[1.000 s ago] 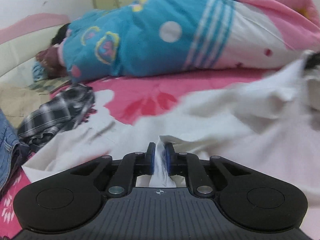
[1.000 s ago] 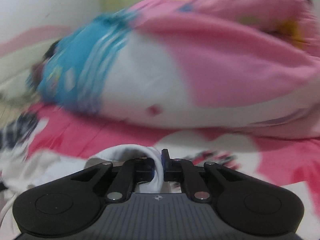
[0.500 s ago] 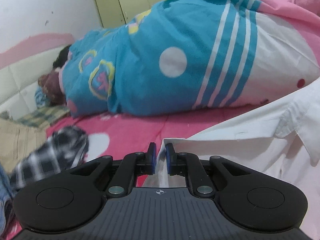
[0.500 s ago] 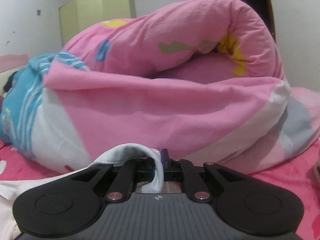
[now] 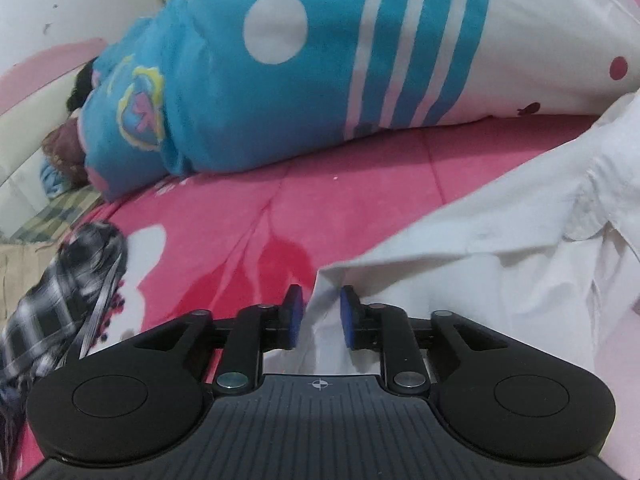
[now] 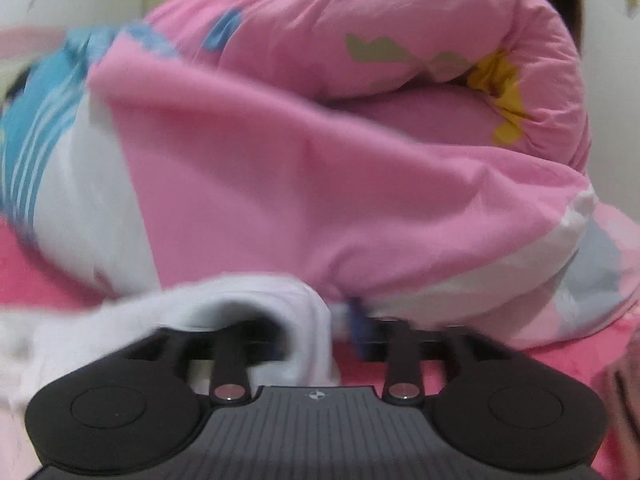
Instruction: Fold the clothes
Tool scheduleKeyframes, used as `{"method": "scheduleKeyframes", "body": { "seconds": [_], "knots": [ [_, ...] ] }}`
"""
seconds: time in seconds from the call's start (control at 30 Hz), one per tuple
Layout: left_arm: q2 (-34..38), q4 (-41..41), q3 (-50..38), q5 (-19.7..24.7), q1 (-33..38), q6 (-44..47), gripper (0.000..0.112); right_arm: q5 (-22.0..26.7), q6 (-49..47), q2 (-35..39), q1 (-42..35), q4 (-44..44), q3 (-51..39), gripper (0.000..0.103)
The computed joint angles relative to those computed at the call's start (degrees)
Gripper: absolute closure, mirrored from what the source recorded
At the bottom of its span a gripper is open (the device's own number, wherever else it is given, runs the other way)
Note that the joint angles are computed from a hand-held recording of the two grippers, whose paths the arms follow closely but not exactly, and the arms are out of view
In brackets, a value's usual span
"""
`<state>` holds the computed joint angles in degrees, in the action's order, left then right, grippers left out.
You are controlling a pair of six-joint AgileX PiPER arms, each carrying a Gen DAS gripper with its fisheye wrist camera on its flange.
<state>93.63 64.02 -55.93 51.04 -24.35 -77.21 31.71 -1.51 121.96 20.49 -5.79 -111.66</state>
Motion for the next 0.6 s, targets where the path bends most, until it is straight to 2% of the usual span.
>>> {"method": "scheduleKeyframes", "body": {
  "seconds": [0.03,0.07,0.13,0.17,0.23,0.37,0.47,0.6],
  "knots": [
    [-0.7,-1.2,-0.1,0.6,-0.5,0.7,0.070,2.7,-1.1,-0.1,0.5,-1.9,-0.7,0.023],
    [-1.9,-2.6,-0.1,0.9,-0.9,1.8,0.056,5.2,-2.2,-0.3,1.0,-3.7,-1.3,0.014],
    [-4.9,-6.0,0.1,0.5,-1.3,4.4,0.038,7.6,-4.8,-2.2,2.0,-7.2,0.7,0.007],
    [-6.5,-7.7,0.2,0.5,-1.6,5.5,0.035,8.5,-5.9,-3.4,2.5,-8.8,2.0,0.004],
    [-9.1,-11.1,0.2,0.9,-2.5,7.5,0.035,10.8,-9.0,-6.3,3.1,-10.0,5.0,0.001],
    [-13.6,-16.9,0.3,1.8,-4.1,9.9,0.032,14.8,-14.1,-13.2,1.4,-5.7,11.5,0.000],
    [-17.4,-17.3,1.6,5.2,-8.3,7.7,0.029,16.4,-18.8,-18.4,-3.2,3.7,16.0,0.000],
    [-24.3,-17.2,5.7,8.0,-17.4,2.1,0.027,15.6,-27.0,-24.2,-10.3,18.9,25.0,0.000]
  ]
}}
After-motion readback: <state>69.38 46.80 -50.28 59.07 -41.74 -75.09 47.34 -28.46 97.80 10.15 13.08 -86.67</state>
